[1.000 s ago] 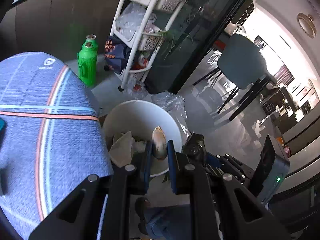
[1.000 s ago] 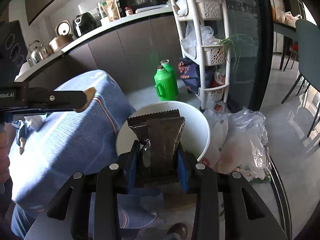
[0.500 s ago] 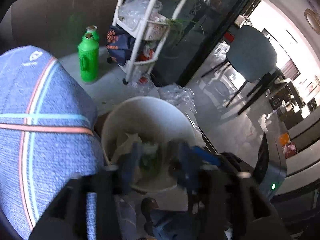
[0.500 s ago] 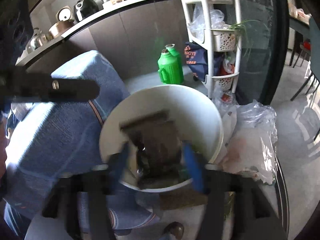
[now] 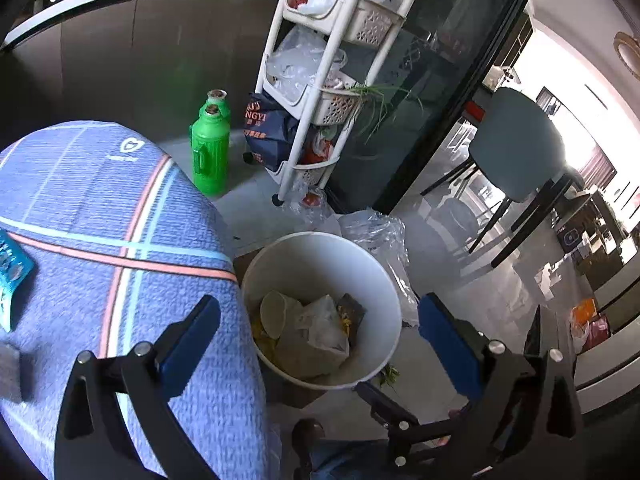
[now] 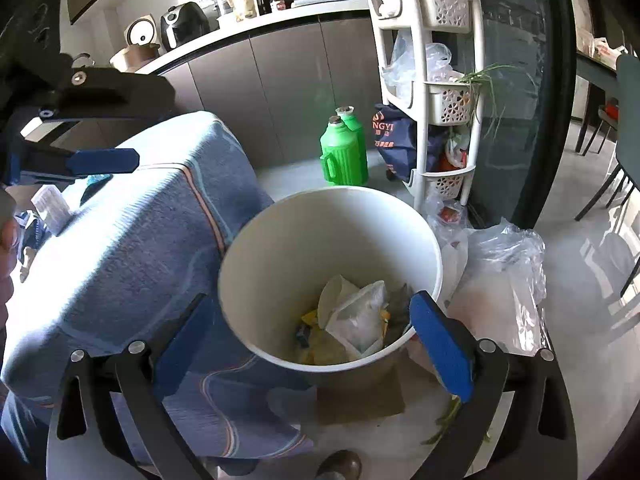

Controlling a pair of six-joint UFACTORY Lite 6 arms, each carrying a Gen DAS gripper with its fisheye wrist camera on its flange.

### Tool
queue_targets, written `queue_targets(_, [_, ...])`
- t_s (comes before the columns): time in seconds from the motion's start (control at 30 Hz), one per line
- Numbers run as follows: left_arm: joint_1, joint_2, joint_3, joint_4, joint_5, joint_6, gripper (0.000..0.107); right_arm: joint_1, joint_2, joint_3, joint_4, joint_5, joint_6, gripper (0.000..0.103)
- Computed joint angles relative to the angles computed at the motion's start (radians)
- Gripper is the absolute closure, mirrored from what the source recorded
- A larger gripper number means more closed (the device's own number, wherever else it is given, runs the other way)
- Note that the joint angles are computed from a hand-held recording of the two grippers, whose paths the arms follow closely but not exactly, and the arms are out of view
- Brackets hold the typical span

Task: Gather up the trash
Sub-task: 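Carry the brown packet and ginger piece to the bin and release both, then move both open tools back over the table toward the remaining items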

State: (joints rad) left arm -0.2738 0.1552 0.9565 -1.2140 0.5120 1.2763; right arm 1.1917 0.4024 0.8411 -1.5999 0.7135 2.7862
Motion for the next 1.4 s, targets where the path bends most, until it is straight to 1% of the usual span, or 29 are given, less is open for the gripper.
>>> queue_targets(0.13, [0.048, -0.101, -0.054, 0.044, 0.036, -0.039, 0.008, 0.055, -0.034, 0.029, 0.094, 0.054, -0.097, 0.009])
queue_targets(0.23, [0.113, -0.193, -0.095, 0.092, 0.086, -0.084, 0.008, 0.107, -0.053, 0.071, 0.176, 0.108, -0.181, 0.009])
queue_targets(0.4, [0.305, -0.358, -0.173, 0.146, 0.226, -0.112, 0.008, 0.186, -0.049, 0.186, 0.291, 0.214, -0.322, 0.009])
queue_targets(0.43, [0.329, -0.376, -0.176, 0.16, 0.238, -0.124, 0.008, 0.199, -0.048, 0.205, 0.306, 0.23, -0.343, 0.009])
queue_targets(0.53, [0.461, -0.478, -0.214, 0.21, 0.297, -0.133, 0.008, 0.231, -0.025, 0.303, 0.369, 0.268, -0.438, 0.009])
queue_targets(0.63, [0.575, -0.556, -0.238, 0.271, 0.342, -0.135, 0.008, 0.256, 0.025, 0.438, 0.441, 0.319, -0.549, 0.009])
queue_targets(0.73, [0.737, -0.606, -0.264, 0.294, 0.422, -0.078, 0.008, 0.278, 0.076, 0.559, 0.474, 0.369, -0.633, 0.009])
queue_targets(0.8, [0.861, -0.609, -0.263, 0.302, 0.496, -0.029, 0.008, 0.286, 0.123, 0.646, 0.498, 0.4, -0.692, 0.009])
queue_targets(0.87, [0.946, -0.6, -0.26, 0.309, 0.535, 0.021, 0.008, 0.291, 0.172, 0.732, 0.516, 0.423, -0.751, 0.009])
queue_targets(1.0, [1.12, -0.578, -0.246, 0.322, 0.614, 0.129, 0.008, 0.289, 0.239, 0.848, 0.543, 0.43, -0.817, 0.009])
queue_targets(1.13, [1.225, -0.534, -0.226, 0.34, 0.637, 0.201, 0.008, 0.291, 0.32, 0.98, 0.564, 0.441, -0.889, 0.009])
queue_targets(1.27, [1.304, -0.44, -0.178, 0.352, 0.65, 0.243, 0.008, 0.292, 0.417, 1.144, 0.596, 0.454, -0.981, 0.009])
queue_targets(1.4, [1.353, -0.337, -0.122, 0.354, 0.621, 0.269, 0.008, 0.287, 0.484, 1.256, 0.615, 0.412, -1.053, 0.009])
